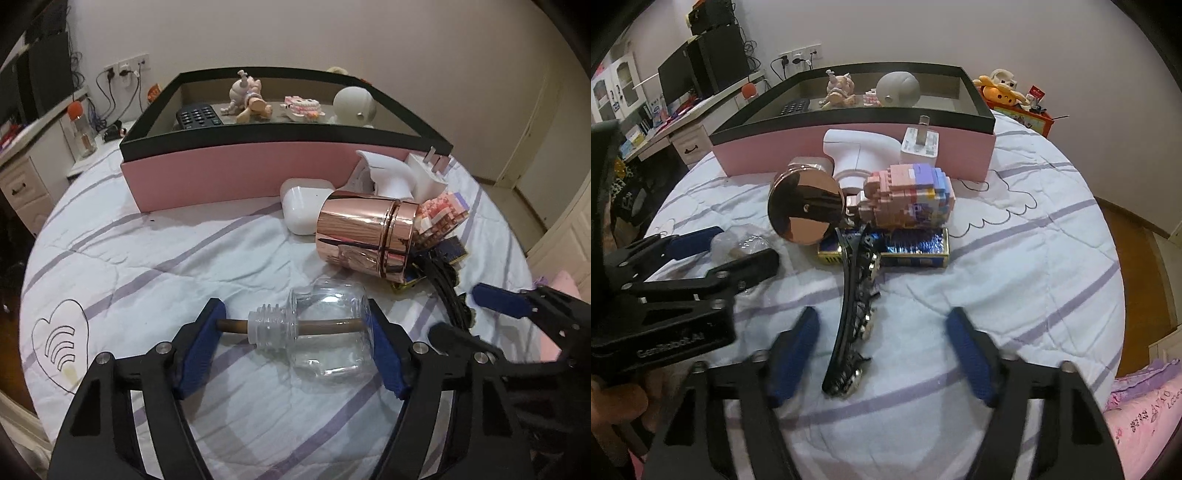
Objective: Organize rigid objects
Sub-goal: 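Grasp the glass bottle with wooden stick with the left tool while the right tool grasps the black comb, then carry the bottle with the left tool into the pink box while the right tool drops the comb there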
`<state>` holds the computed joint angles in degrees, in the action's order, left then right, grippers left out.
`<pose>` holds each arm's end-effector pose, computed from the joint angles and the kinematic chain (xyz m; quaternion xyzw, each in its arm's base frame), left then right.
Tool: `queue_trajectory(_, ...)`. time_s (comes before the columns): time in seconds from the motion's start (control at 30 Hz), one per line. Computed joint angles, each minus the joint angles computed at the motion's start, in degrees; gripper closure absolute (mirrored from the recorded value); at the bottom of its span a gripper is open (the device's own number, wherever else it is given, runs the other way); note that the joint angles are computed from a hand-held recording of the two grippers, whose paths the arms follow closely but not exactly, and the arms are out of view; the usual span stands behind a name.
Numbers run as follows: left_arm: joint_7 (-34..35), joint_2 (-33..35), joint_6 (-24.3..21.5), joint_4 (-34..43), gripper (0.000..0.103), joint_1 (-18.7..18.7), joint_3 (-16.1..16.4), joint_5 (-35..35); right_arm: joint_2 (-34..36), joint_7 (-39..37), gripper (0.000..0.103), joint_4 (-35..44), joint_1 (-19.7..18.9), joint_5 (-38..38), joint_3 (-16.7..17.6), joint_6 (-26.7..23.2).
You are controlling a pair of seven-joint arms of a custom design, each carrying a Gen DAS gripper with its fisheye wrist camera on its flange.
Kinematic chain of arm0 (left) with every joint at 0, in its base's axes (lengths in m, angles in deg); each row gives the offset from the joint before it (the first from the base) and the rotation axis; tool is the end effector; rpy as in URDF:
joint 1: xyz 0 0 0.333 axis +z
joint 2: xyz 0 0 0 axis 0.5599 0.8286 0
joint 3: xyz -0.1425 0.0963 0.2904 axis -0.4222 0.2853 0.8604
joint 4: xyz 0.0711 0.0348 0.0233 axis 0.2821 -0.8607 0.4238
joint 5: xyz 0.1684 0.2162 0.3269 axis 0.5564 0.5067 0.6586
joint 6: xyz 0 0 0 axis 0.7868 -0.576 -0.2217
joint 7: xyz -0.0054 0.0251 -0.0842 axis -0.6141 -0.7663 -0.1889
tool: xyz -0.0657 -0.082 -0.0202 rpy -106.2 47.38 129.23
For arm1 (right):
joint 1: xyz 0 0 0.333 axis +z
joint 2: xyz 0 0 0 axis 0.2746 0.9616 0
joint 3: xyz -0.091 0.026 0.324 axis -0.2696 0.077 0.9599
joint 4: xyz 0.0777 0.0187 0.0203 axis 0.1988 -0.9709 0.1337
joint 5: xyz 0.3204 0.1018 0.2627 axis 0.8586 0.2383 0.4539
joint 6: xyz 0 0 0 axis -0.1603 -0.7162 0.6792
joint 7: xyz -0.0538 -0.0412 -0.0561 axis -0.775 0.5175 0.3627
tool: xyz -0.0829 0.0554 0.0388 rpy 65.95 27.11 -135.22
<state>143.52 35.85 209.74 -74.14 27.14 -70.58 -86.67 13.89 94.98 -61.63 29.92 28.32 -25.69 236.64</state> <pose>0.5435 -0.1572 0.3481 -0.6022 0.7289 -0.2924 0.1436 0.5199 0.1719 0.3833 -0.7330 0.6189 -0.1728 0.2231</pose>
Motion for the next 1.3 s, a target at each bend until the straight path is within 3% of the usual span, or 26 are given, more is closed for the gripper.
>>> queue_trajectory(0.03, 3.47, -0.1, -0.07, 0.15, 0.028, 1.34, -1.62, -3.98, 0.24, 1.65, 0.053, 0.39, -0.24, -1.95, 0.23, -0.19)
queue_trajectory(0.13, 7.19, -0.5, -0.09, 0.04, 0.028, 1.7, -2.16, -8.48, -0.05, 0.84, 0.084, 0.22, -0.03, -0.75, 0.08, -0.11)
queue_trajectory(0.4, 9.84, -3.86, -0.42, -2.46, 0.028, -0.32, 0.44, -13.74, -2.66, -7.07, 0.085, -2.35, 1.57, 9.31, -1.17, 0.48)
queue_trajectory(0.6, 10.1, -7.59, -0.12, -4.42, 0.028, -2.37, 3.24, -14.58, -5.93, -16.71, 0.085, -3.98, 5.4, 21.37, -3.95, 0.29)
queue_trajectory(0.67, 8.92, -8.72, -0.25, -4.73, 0.028, -2.85, 4.08, -12.93, -6.75, -16.65, 0.085, -4.1, 5.21, 21.18, -3.6, 0.55)
queue_trajectory(0.73, 6.34, -9.3, 0.08, -4.68, 0.028, -2.85, 4.45, -9.44, -7.49, -20.48, 0.085, -3.57, 7.44, 25.22, -5.34, 0.69)
queue_trajectory(0.97, -7.68, -7.27, -0.3, -0.16, 0.028, 0.24, 4.58, 9.48, -4.66, -22.65, 0.085, 3.09, 5.73, 23.69, -4.63, 1.11)
queue_trajectory(1.03, -10.38, -5.86, -0.27, 2.31, 0.028, 0.7, 4.88, 13.19, -3.04, -26.19, 0.085, 6.2, 6.05, 26.72, -5.14, 0.84)
queue_trajectory(1.3, -15.99, 2.22, -2.37, 15.4, 0.028, 0.45, 6.73, 22.14, 8.07, -27.56, 0.085, 23.09, -0.38, 24.32, -1.13, -3.38)
